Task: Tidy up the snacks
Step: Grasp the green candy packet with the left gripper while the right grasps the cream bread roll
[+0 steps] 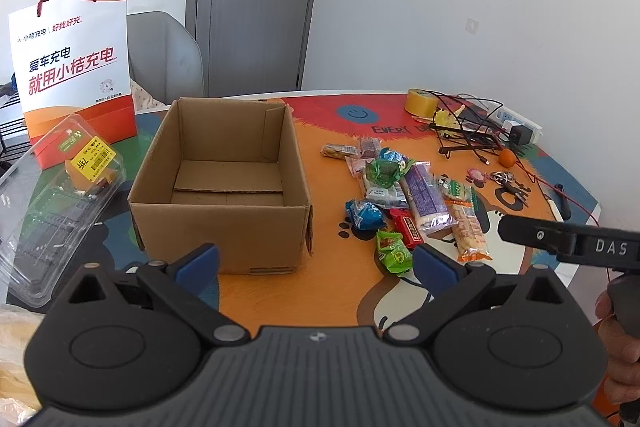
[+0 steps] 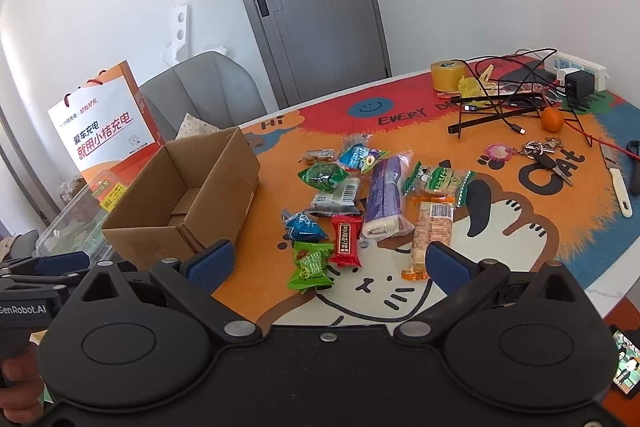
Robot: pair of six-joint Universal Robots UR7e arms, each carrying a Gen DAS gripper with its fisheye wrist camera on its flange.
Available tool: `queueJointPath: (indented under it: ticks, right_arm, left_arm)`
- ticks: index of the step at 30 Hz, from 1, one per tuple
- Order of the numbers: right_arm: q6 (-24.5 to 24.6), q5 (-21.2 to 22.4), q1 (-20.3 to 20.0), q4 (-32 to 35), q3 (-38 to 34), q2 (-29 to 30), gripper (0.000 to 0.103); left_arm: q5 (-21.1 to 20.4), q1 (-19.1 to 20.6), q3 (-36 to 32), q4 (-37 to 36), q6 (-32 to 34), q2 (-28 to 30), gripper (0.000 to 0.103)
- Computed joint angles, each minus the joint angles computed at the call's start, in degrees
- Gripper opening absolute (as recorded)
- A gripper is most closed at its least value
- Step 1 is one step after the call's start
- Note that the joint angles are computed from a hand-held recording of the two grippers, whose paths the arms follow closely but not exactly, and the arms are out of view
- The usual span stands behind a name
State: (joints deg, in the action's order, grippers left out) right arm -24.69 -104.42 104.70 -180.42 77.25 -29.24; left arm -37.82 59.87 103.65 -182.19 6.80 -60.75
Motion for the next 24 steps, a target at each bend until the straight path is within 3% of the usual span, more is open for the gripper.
queueJointPath:
  ticks: [6,12,21,24]
  right_arm:
    - [0.42,-0.53,-1.23,-0.86,-1.24,1.22,0.103]
    - [1.18,-0.31,-2.7,-0.62,-2.64,2.28,0.103]
    - [0.11,-0.18,-4.27,-1.23,-4.26,3.61,0.103]
    - [-0.18,-0.34,-4.74,-1.33,-5.34,4.44,0.098]
  left_arm:
    - [-0.42,0.41,-1.34,-5.25,3.44,2.91,0.102]
    - [-3.92,1.6,-2.59,-8.56,3.77,5.33,0.102]
    - [-6.21,2.75,-6.28,-8.05,4.35,9.46,0.1]
    - [-6.03,3.21,-7.77,-8.01,4.52,11.03,0.1]
